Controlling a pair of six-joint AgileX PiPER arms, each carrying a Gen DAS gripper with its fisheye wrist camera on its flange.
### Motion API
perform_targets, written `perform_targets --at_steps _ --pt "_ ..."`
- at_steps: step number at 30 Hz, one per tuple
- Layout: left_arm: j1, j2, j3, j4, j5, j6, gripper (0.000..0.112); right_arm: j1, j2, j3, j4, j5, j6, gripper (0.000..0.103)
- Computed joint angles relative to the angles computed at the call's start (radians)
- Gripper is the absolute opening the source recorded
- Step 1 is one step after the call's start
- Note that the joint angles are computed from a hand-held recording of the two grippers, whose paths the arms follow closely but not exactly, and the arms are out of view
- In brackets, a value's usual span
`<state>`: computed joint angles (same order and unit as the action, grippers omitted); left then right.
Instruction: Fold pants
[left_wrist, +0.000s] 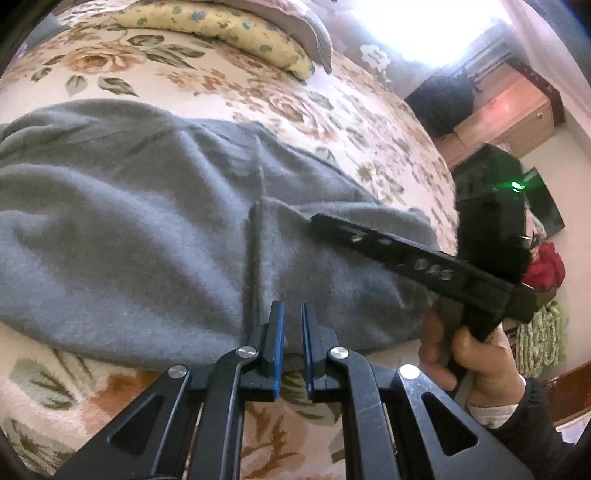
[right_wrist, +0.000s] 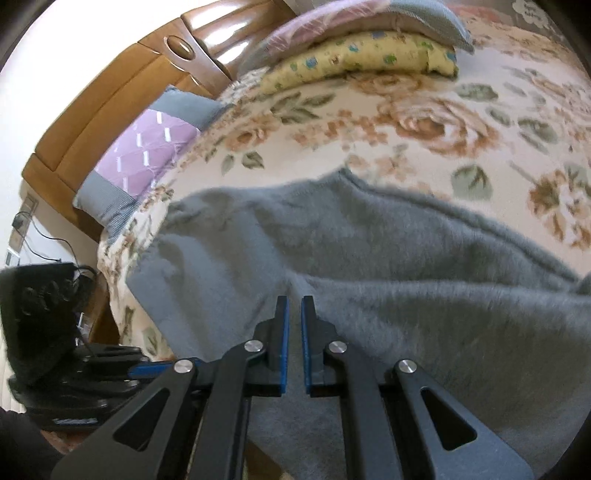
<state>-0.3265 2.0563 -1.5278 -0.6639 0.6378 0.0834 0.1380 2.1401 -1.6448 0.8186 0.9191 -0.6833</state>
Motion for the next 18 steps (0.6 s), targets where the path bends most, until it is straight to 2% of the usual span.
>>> perform_targets --at_steps 4,6,10,18 --pt "-0.011 0.048 -0.034 0.016 0.019 -0.006 0.008 -0.002 0.047 0.004 0.005 -0.006 0.021 0.007" --pt "0.000 0.036 -0.015 -0.022 0.013 0.025 0.008 -0.013 0.045 0.005 0.034 0.008 0.029 0.007" --pt "0.023 -0.015 0.040 -0.034 -0.013 0.027 0.008 -0.009 0.015 -0.019 0.029 0.040 0.035 0.007" --pt "0.106 -0.159 0.218 -0.116 -0.089 0.060 0.009 0.048 0.015 -0.174 -0.033 0.103 0.108 0.007"
